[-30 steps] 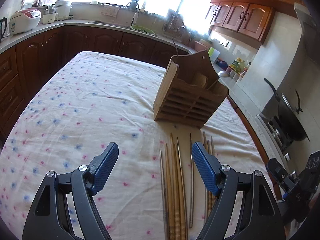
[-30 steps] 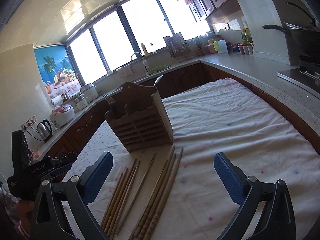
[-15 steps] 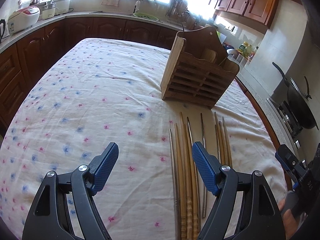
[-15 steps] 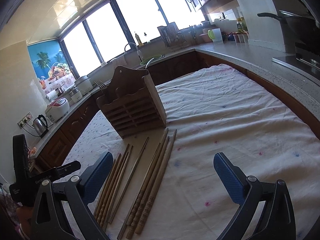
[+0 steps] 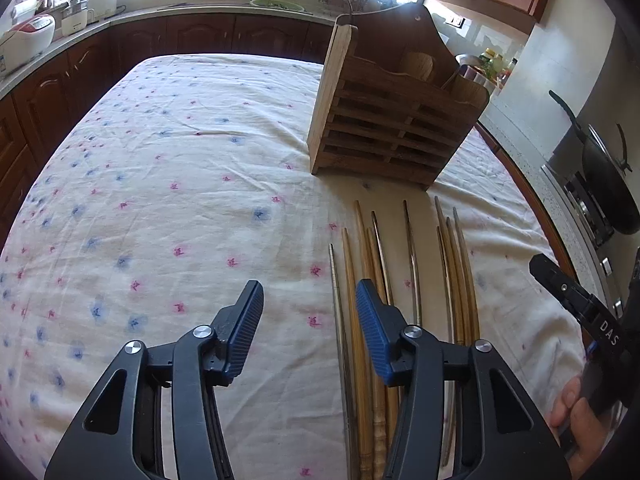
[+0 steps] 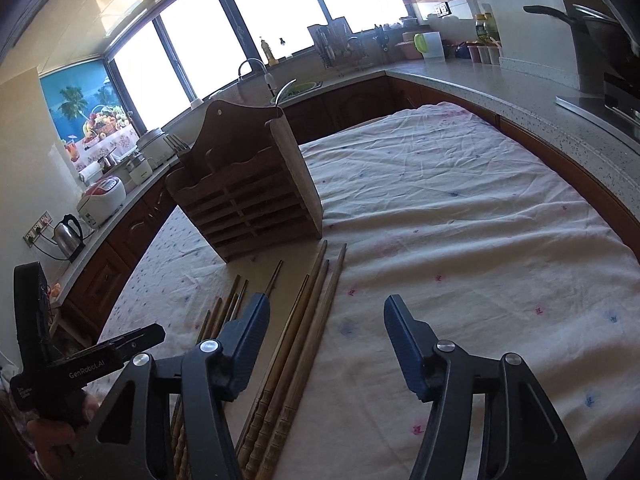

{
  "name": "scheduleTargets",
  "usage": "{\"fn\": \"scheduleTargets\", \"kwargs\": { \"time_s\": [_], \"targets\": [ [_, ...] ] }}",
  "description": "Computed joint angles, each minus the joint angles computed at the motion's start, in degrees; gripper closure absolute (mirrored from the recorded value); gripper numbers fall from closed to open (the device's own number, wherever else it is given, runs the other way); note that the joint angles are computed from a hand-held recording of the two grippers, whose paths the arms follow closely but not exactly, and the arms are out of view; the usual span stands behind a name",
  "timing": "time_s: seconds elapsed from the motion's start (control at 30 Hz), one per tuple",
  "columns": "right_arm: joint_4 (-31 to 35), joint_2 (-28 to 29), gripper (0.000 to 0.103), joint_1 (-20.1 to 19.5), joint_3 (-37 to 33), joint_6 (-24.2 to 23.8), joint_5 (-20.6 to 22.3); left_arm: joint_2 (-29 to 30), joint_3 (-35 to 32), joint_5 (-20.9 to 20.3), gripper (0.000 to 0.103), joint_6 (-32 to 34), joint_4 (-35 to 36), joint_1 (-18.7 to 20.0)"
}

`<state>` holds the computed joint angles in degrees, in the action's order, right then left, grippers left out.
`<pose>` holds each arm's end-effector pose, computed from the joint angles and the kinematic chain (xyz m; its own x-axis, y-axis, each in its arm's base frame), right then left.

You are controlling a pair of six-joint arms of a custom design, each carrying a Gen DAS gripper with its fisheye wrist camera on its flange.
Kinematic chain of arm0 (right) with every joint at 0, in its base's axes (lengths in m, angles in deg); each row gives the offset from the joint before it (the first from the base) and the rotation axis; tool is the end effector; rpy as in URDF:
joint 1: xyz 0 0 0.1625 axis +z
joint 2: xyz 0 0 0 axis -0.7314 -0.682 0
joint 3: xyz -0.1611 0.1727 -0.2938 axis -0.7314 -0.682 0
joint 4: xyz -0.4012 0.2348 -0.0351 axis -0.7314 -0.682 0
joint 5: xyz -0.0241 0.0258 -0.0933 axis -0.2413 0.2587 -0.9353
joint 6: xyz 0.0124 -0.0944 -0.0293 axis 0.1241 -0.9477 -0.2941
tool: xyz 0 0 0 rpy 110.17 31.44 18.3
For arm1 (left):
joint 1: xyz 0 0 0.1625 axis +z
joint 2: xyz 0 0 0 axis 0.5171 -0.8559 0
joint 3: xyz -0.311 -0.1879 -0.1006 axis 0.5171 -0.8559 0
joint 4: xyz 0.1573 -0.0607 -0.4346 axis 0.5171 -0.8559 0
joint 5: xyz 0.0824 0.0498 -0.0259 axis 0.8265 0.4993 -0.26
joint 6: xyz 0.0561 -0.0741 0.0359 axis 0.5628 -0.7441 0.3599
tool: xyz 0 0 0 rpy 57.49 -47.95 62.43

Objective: Organize utensils
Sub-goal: 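Move both tools back down toward the row of chopsticks, then close the left tool on one chopstick while the right tool grasps another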

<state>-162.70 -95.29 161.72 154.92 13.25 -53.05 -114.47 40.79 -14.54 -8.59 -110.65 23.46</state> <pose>0.3424 -0.5038 0.0001 -0.8771 -0.3300 0.3490 -0.4735 0.7161 -0.5128 -0.0826 -0.4846 0.2909 -0.8256 -0.2709 -0.4950 0.1586 0.7305 -0.6643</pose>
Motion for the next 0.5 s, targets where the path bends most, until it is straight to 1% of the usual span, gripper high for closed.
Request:
{"fn": "scheduleTargets", "kwargs": {
  "time_s": [0.13,0.23,0.3,0.37,0.43,0.5],
  "targets": [
    [2.7,1.1,0.055,-0.1,-2.0,0.2,-0.7,2.0,-1.7,-1.6,0.066,1.0,0.8,1.4],
    [5.5,2.5,0.056,-0.2,-4.4,0.1,-1.5,3.4,-3.0,-2.4,0.07,1.9,0.9,2.1],
    [7.3,3.7,0.06,-0.3,-6.1,-0.1,-1.9,4.6,-4.2,-2.5,0.079,2.3,2.0,2.6],
    [8.7,5.0,0.064,-0.4,-7.9,-0.3,-2.6,5.7,-5.1,-3.1,0.085,2.5,3.1,3.1],
    [9.9,6.5,0.067,-0.4,-10.0,-0.8,-3.5,6.8,-6.0,-4.5,0.086,3.2,3.1,4.0],
    [11.3,8.0,0.068,-0.6,-11.9,-1.2,-4.6,7.4,-6.2,-3.8,0.086,3.8,3.3,3.8]
  ]
}}
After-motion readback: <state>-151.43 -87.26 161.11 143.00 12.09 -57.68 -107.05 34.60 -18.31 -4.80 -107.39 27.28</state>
